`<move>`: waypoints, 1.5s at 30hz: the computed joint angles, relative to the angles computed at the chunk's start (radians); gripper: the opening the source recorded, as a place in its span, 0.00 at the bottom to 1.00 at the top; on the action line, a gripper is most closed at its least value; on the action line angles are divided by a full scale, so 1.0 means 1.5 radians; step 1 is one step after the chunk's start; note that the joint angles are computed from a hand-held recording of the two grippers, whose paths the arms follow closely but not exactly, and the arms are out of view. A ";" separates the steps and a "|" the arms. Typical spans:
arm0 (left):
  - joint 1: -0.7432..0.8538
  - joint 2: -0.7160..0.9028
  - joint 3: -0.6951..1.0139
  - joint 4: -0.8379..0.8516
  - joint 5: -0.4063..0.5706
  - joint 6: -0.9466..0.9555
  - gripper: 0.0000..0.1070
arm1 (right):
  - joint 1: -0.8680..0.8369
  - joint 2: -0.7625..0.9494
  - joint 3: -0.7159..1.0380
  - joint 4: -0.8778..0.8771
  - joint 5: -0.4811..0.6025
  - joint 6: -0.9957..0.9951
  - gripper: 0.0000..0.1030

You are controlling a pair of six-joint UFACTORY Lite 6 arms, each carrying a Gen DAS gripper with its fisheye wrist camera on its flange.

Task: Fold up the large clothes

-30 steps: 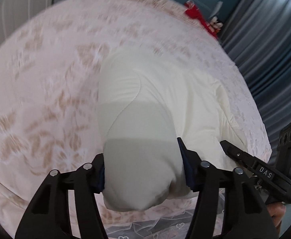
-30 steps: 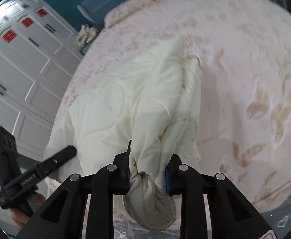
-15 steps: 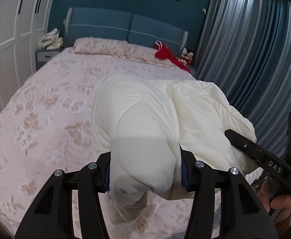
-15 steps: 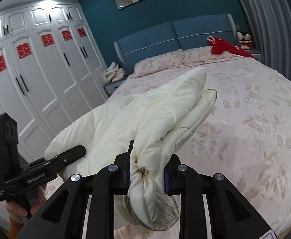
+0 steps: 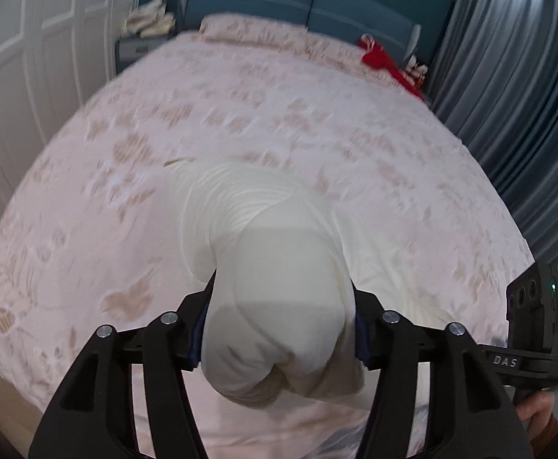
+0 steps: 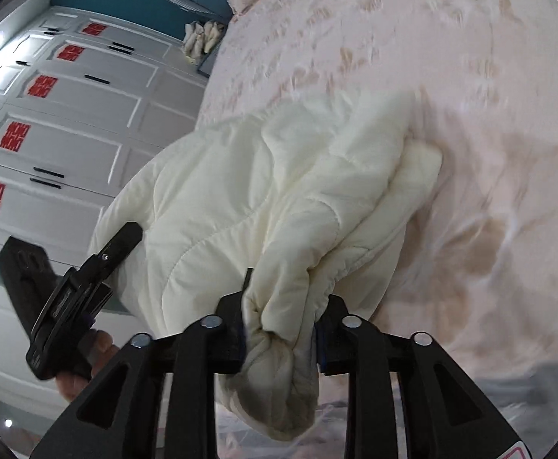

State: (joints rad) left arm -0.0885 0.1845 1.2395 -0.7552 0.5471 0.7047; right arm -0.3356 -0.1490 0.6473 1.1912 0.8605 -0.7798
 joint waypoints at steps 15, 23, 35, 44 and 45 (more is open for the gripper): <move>0.249 0.229 0.002 -0.196 0.244 0.238 0.92 | 0.120 0.254 0.011 0.164 -0.107 -0.168 0.91; 0.259 0.177 -0.096 -0.362 0.280 0.340 0.75 | 0.176 0.183 0.125 0.038 -0.085 -0.082 0.25; 0.100 0.123 0.091 -0.624 0.289 0.352 0.69 | 0.064 0.199 0.625 -0.179 -0.006 -0.063 0.24; -0.035 0.559 0.554 -0.245 0.064 -0.051 0.82 | 0.040 0.665 0.912 -0.275 -0.029 0.107 0.40; -0.042 0.615 0.599 -0.175 0.061 -0.121 0.86 | 0.041 0.735 0.967 -0.309 -0.010 0.164 0.46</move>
State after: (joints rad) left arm -0.1517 1.1071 2.1377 -1.0184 0.6387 0.5234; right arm -0.2744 0.9536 2.0972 0.7276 0.8455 -0.5331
